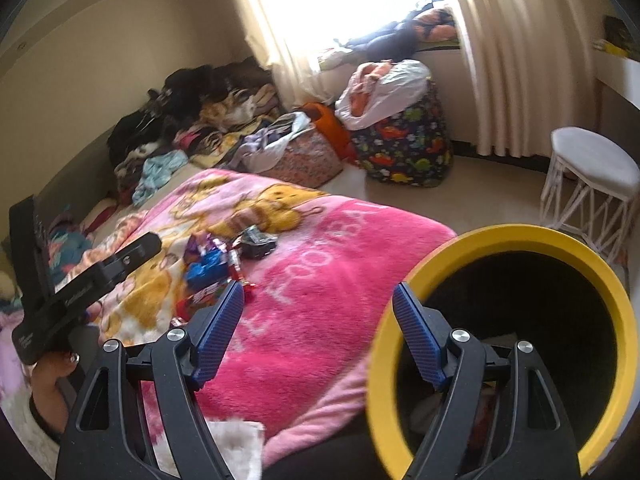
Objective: Collect trash
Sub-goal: 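Move both open tools back over the wrappers on the blanket, then grasp the blue wrapper with the left tool while the right tool grasps the red candy stick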
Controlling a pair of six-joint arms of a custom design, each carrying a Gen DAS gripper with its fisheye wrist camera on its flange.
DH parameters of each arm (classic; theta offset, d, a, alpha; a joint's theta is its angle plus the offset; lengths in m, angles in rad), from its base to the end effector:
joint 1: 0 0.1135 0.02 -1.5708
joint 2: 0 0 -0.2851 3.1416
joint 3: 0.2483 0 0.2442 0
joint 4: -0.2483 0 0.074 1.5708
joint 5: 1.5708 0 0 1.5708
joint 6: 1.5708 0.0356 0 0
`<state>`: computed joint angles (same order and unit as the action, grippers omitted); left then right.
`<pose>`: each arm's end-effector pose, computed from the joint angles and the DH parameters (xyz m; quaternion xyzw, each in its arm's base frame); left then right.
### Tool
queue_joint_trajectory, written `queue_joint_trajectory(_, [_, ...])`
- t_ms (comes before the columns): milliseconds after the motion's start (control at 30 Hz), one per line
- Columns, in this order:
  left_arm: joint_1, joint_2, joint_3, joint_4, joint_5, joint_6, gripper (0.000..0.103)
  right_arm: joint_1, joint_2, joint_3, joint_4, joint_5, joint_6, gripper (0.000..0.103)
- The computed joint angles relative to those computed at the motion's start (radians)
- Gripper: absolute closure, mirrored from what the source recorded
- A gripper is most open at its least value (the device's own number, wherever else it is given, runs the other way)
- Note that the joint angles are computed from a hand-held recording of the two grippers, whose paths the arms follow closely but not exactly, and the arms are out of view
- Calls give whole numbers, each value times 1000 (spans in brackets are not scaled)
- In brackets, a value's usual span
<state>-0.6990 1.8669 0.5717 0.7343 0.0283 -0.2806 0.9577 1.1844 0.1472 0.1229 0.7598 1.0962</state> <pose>0.2429 -0.2055 0.1165 0.1884 0.8546 -0.2385 0.4210 0.1038 0.1049 0.1252 0.1801 0.8687 0.0746 0.4553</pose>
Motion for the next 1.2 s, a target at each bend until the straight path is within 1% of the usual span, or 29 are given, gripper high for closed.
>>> queue_joint_trajectory(167, [69, 15, 3, -4, 22, 9, 11, -95, 140, 34, 183, -111, -149, 29])
queue_joint_trajectory(267, [115, 30, 11, -12, 44, 12, 13, -151, 230, 72, 258, -181, -227, 34])
queue_joint_trajectory(367, [157, 51, 32, -40, 69, 21, 23, -219, 330, 112, 343, -273, -293, 40])
queue_joint_trajectory(500, [204, 89, 76, -90, 120, 23, 40, -281, 430, 164, 401, -364, -349, 48])
queue_joint_trajectory(533, [212, 102, 92, -107, 131, 24, 42, -292, 454, 181, 406, -381, -364, 50])
queue_joint_trajectory(600, [230, 127, 120, -131, 160, 20, 47, -323, 515, 221, 425, -430, -400, 58])
queue_joint_trajectory(633, [242, 145, 139, -147, 189, 10, 48, -337, 537, 239, 427, -452, -413, 59])
queue_joint_trajectory(700, [254, 174, 175, -179, 215, 2, 53, -372, 592, 280, 445, -506, -445, 63])
queue_joint_trajectory(733, [257, 191, 194, -192, 219, 6, 53, -387, 614, 296, 450, -525, -455, 64])
queue_joint_trajectory(800, [261, 216, 225, -215, 229, 12, 55, -422, 662, 336, 457, -577, -472, 69])
queue_joint_trajectory(1033, [263, 294, 325, -293, 256, 16, 56, -486, 788, 471, 419, -675, -535, 72])
queue_joint_trajectory(1167, [261, 337, 374, -330, 276, 15, 56, -514, 851, 523, 405, -720, -544, 72])
queue_joint_trajectory(1200, [258, 349, 387, -339, 277, 15, 56, -522, 866, 529, 412, -736, -545, 78])
